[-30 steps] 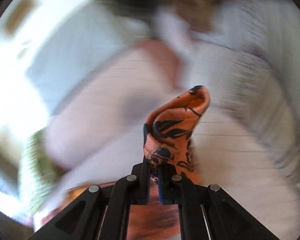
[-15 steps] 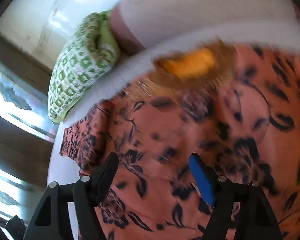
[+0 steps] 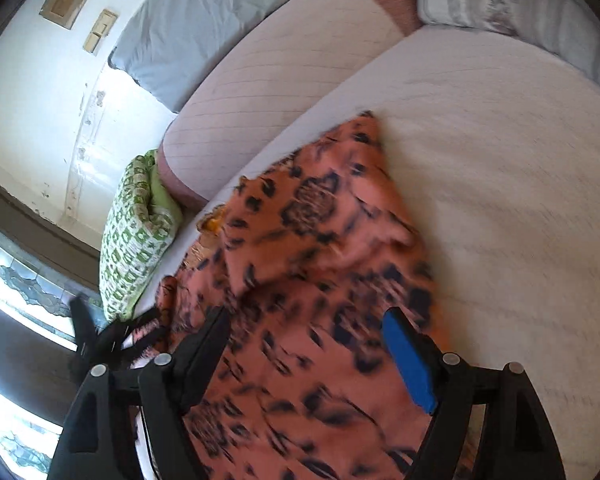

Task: Fold small clothes

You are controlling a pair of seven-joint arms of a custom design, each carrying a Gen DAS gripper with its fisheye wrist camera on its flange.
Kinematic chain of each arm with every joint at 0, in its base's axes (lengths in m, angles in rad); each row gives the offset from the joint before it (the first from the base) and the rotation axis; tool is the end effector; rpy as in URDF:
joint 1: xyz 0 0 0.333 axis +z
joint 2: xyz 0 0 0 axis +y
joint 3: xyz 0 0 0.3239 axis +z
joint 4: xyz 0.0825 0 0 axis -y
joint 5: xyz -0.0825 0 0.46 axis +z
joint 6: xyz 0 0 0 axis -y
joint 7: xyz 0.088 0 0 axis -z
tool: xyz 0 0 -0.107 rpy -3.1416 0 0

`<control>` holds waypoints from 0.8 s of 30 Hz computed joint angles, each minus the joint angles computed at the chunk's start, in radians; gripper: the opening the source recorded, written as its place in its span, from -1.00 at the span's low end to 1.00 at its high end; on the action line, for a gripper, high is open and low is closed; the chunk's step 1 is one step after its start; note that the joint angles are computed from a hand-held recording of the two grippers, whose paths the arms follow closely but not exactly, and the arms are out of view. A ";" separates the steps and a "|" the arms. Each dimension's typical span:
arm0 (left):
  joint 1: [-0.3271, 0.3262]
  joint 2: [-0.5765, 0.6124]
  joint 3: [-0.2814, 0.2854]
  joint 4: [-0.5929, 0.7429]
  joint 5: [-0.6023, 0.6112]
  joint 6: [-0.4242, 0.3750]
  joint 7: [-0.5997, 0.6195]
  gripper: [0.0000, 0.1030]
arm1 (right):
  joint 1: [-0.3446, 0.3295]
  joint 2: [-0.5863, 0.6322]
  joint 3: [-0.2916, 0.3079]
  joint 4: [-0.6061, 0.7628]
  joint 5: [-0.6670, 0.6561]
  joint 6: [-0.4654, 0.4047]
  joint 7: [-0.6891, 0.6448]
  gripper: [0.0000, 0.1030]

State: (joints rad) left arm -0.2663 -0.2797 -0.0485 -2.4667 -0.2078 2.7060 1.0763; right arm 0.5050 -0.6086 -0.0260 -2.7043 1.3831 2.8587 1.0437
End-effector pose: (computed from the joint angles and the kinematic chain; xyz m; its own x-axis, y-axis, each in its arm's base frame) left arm 0.5176 -0.1611 0.4186 0.2476 -0.8973 0.3655 -0.8562 -0.3792 -0.3508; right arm 0.4127 0.1545 0.4309 0.0614 -0.6737 -0.7365 -0.8114 0.3961 -0.4299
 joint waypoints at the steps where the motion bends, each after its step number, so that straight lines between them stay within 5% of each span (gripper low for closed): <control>1: 0.020 0.015 -0.011 0.014 0.032 -0.033 -0.021 -0.47 | -0.007 -0.009 0.001 -0.015 -0.004 -0.007 0.002 0.57; 2: 0.065 0.006 -0.055 0.021 0.134 -0.062 -0.101 -0.87 | -0.033 -0.036 -0.010 -0.044 -0.025 -0.032 -0.001 0.57; 4: 0.091 -0.032 -0.086 -0.004 0.225 -0.027 -0.202 -0.87 | -0.036 -0.023 -0.017 -0.032 -0.040 -0.031 0.005 0.57; 7: 0.201 -0.173 -0.206 -0.073 0.528 -0.012 -0.456 -0.87 | -0.057 -0.038 -0.053 -0.037 -0.065 -0.041 -0.033 0.57; 10: 0.137 -0.119 -0.150 -0.053 0.519 -0.088 -0.405 -0.83 | -0.101 0.048 -0.036 0.034 -0.134 -0.016 0.012 0.61; 13: 0.115 -0.072 -0.131 -0.045 0.548 -0.088 -0.402 -0.53 | -0.152 0.211 -0.030 0.175 -0.264 -0.080 0.082 0.72; 14: 0.110 -0.090 -0.127 -0.063 0.555 -0.062 -0.417 -0.21 | -0.182 0.256 -0.007 0.214 -0.336 -0.084 0.138 0.72; 16: 0.096 -0.118 -0.116 -0.099 0.558 -0.004 -0.431 0.06 | -0.208 0.341 0.007 0.296 -0.408 -0.103 0.173 0.72; 18: 0.093 -0.144 -0.122 -0.117 0.587 0.005 -0.432 0.07 | -0.219 0.411 0.013 0.366 -0.423 -0.115 0.167 0.71; 19: 0.093 -0.162 -0.129 -0.131 0.605 0.001 -0.440 0.07 | -0.221 0.464 0.001 0.423 -0.419 -0.189 0.167 0.65; 20: 0.088 -0.175 -0.127 -0.140 0.611 -0.002 -0.438 0.07 | -0.225 0.491 -0.002 0.453 -0.405 -0.234 0.160 0.50; 21: 0.079 -0.193 -0.119 -0.151 0.606 0.000 -0.437 0.07 | -0.239 0.516 0.012 0.480 -0.462 -0.257 0.170 -0.35; 22: 0.075 -0.220 -0.113 -0.169 0.605 0.007 -0.441 0.07 | -0.250 0.526 0.020 0.494 -0.502 -0.269 0.188 -0.84; 24: 0.093 -0.283 -0.112 -0.218 0.590 0.047 -0.420 0.07 | -0.271 0.532 0.031 0.491 -0.558 -0.236 0.260 -0.84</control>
State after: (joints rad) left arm -0.1733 -0.5625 -0.1604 -2.6843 0.3820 2.7525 0.6567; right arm 0.2338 -0.0763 0.0048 -2.2138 0.8253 2.6230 1.3034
